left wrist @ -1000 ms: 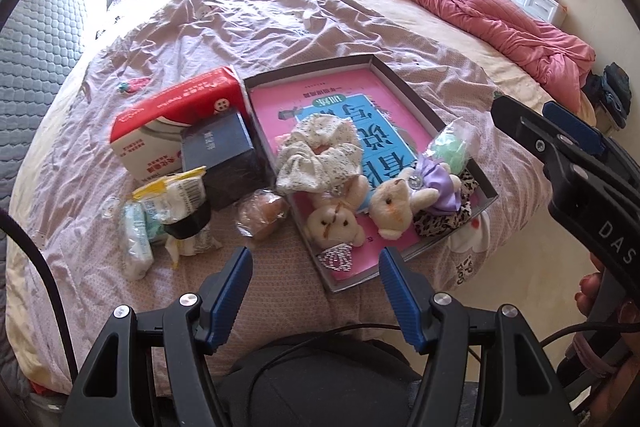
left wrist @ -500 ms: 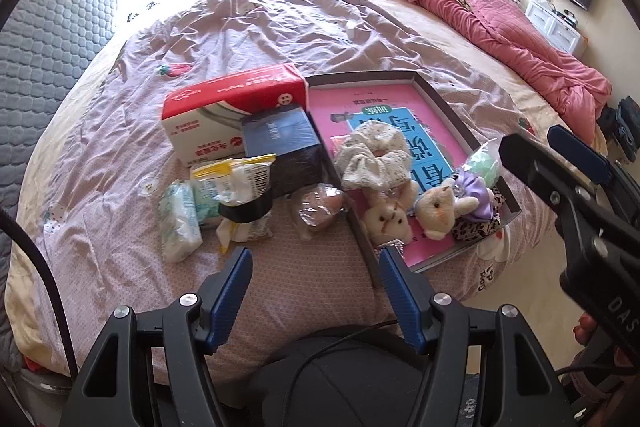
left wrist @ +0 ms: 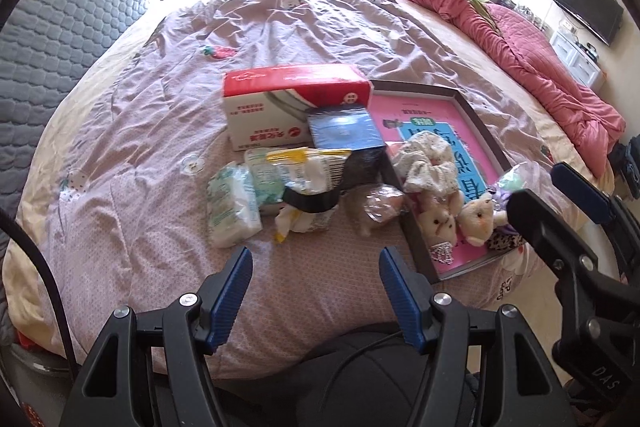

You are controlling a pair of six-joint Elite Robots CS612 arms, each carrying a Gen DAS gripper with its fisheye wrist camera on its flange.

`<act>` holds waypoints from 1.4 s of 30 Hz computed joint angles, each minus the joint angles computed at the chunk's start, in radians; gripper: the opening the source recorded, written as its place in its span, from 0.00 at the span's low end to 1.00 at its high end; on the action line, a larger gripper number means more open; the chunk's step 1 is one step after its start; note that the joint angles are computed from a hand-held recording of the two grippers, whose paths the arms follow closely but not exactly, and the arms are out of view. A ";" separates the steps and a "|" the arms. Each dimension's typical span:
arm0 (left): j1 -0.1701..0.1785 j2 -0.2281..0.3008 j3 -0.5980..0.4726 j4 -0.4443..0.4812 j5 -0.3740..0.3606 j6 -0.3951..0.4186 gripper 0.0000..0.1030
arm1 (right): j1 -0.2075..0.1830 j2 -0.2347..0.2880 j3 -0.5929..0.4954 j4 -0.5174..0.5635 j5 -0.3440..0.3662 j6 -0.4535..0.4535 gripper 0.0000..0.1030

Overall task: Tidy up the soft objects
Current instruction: 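Move the left gripper to the white-green Flower pack while the right approaches the yellow-topped snack bag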

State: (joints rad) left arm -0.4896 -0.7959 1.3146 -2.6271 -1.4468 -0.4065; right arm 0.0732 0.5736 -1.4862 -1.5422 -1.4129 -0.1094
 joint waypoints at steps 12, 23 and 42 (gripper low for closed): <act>0.044 0.001 0.031 0.011 0.005 -0.074 0.63 | 0.009 0.006 0.004 0.029 0.010 -0.017 0.75; 0.084 0.020 0.045 -0.032 -0.055 -0.147 0.63 | 0.030 -0.005 0.067 0.042 0.054 -0.029 0.75; 0.154 0.178 -0.141 -0.037 -0.340 -0.233 0.65 | 0.065 -0.035 0.221 0.039 0.027 -0.084 0.75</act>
